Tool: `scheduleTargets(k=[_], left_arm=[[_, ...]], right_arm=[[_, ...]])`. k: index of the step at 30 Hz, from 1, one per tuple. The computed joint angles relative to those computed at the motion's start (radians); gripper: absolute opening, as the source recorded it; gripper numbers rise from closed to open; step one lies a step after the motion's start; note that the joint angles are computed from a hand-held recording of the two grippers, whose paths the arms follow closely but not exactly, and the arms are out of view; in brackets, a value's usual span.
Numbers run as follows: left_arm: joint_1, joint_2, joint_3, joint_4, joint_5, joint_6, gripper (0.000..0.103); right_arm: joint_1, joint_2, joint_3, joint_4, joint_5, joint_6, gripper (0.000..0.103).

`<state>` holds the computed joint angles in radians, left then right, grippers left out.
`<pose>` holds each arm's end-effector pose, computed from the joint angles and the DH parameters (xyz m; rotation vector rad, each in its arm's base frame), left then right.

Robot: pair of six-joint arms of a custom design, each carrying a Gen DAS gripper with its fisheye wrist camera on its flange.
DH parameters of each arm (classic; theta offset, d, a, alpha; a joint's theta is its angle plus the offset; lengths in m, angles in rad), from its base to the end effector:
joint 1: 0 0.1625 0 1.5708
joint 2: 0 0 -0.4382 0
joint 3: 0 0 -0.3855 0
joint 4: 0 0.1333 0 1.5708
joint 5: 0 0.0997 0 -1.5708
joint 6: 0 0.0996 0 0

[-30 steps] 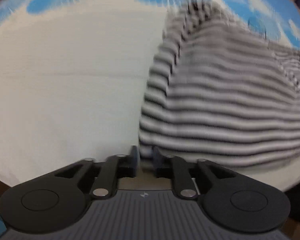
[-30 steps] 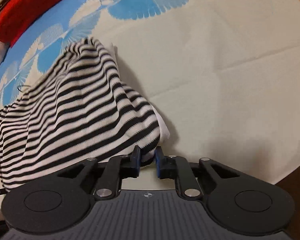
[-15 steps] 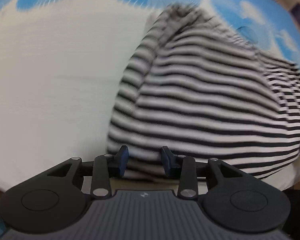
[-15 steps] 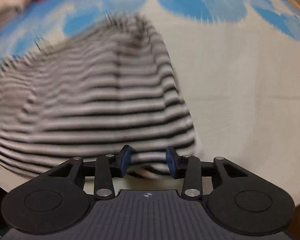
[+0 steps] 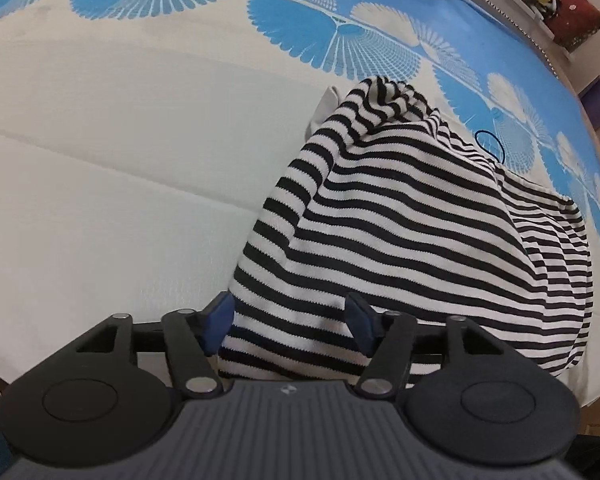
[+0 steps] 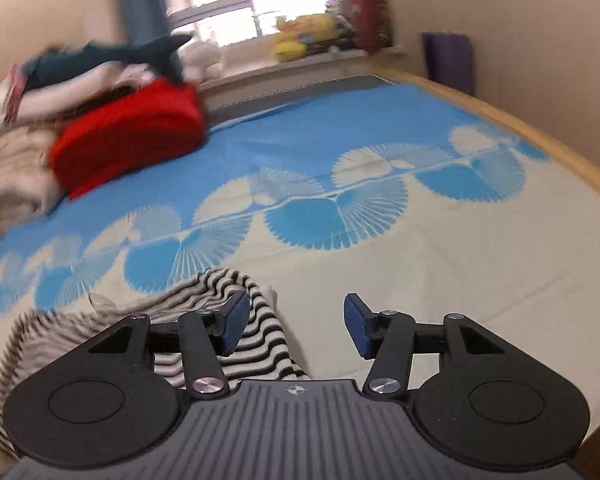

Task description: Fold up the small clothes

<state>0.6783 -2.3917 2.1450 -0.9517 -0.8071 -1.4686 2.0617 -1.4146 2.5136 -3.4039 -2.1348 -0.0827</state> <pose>0.0335 -0.2326 0.4520 -0.5126 2.3752 -0.7261 0.2468 -0.2919 0.2563 0.4449 -2.5036 1.0999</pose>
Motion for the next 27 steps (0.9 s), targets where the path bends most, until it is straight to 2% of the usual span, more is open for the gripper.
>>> scheduleTargets(k=[2, 6, 8, 11, 16, 19, 22, 23, 25, 27], left_arm=[[0.054, 0.009, 0.015, -0.066, 0.010, 0.054, 0.068], [0.212, 0.025, 0.052, -0.285, 0.026, 0.224, 0.074], [0.319, 0.054, 0.063, -0.417, -0.007, 0.317, 0.074], [0.421, 0.085, 0.078, -0.572, -0.046, 0.422, 0.074], [0.465, 0.120, 0.103, -0.731, -0.074, 0.549, 0.075], [0.496, 0.146, 0.123, -0.851, -0.134, 0.646, 0.075], [0.475, 0.167, 0.138, -0.870, -0.128, 0.674, 0.073], [0.465, 0.171, 0.141, -0.865, -0.117, 0.673, 0.071], [0.451, 0.169, 0.147, -0.864, -0.107, 0.664, 0.061], [0.465, 0.170, 0.152, -0.897, -0.131, 0.670, 0.028]], right_arm=[[0.002, 0.007, 0.005, -0.035, -0.018, -0.004, 0.054], [-0.008, 0.004, -0.001, 0.031, -0.029, -0.028, 0.054], [-0.009, 0.026, -0.010, 0.036, -0.035, -0.047, 0.054], [0.001, 0.041, -0.010, 0.041, -0.050, -0.026, 0.054], [-0.005, 0.044, -0.012, 0.037, -0.060, 0.008, 0.054], [-0.007, 0.051, -0.013, 0.029, -0.066, 0.018, 0.054], [-0.005, 0.055, -0.014, 0.029, -0.075, 0.022, 0.054], [-0.003, 0.056, -0.015, 0.028, -0.078, 0.023, 0.054], [-0.002, 0.057, -0.014, 0.025, -0.082, 0.026, 0.054], [0.001, 0.060, -0.014, 0.020, -0.088, 0.032, 0.054]])
